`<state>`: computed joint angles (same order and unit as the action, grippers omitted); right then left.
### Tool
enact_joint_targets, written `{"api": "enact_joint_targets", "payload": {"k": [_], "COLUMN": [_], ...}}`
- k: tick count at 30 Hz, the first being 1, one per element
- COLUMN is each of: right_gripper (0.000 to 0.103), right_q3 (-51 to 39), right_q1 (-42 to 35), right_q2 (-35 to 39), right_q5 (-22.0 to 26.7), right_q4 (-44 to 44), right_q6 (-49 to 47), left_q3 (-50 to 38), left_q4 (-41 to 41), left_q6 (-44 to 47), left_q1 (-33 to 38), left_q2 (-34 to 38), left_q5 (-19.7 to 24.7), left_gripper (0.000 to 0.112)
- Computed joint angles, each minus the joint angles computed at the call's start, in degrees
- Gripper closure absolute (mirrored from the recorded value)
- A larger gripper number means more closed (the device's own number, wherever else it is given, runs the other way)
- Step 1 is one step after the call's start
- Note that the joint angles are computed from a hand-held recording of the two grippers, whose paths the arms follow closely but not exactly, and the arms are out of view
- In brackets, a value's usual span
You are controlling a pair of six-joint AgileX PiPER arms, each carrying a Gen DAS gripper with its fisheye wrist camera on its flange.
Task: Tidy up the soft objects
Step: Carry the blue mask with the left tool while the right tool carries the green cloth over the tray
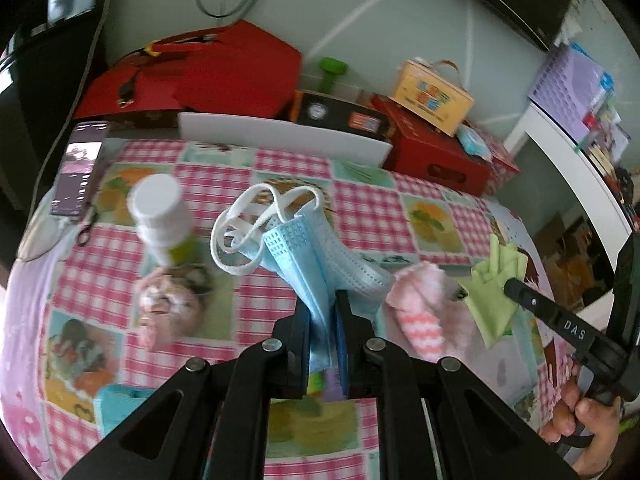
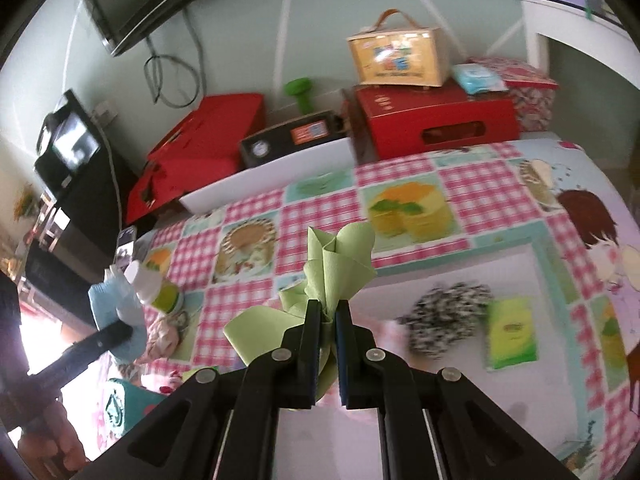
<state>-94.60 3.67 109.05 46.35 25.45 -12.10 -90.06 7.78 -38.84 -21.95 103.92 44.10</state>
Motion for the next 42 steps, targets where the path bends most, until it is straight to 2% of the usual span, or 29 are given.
{"api": "enact_joint_targets", "payload": {"k": [11,19,32,42], "right_gripper": [0.095,0.095,0.095,0.095], "right_q3": [1.68,1.96,4.8,7.83], "right_q1": [-9.94,-15.5,-16.29,-14.54], "right_q2": [-2.19,-2.79,-2.61,-2.19], "right_q5": [-1.1,-1.15,-0.29,0.67], "right_q4": [1.27,0.52,-4.17,-5.01], "right_q6": [0.14,1.27,2.13,0.22], "left_q3": [-15.58,-23.61,-26.71,-24.92], "left_q4": [-1.75,-2.8,-7.07,-9.62], "left_q6": [3.12,5.87,7.08,7.89], "left_q1": [-7.06,-11.38,-13.26,-14.64], "left_q2": [10.87,16.56,21.85,23.08], "left_q5": [5.85,9.8,13.13,13.36], "left_gripper": [0.101,0.101,0.101,0.101]}}
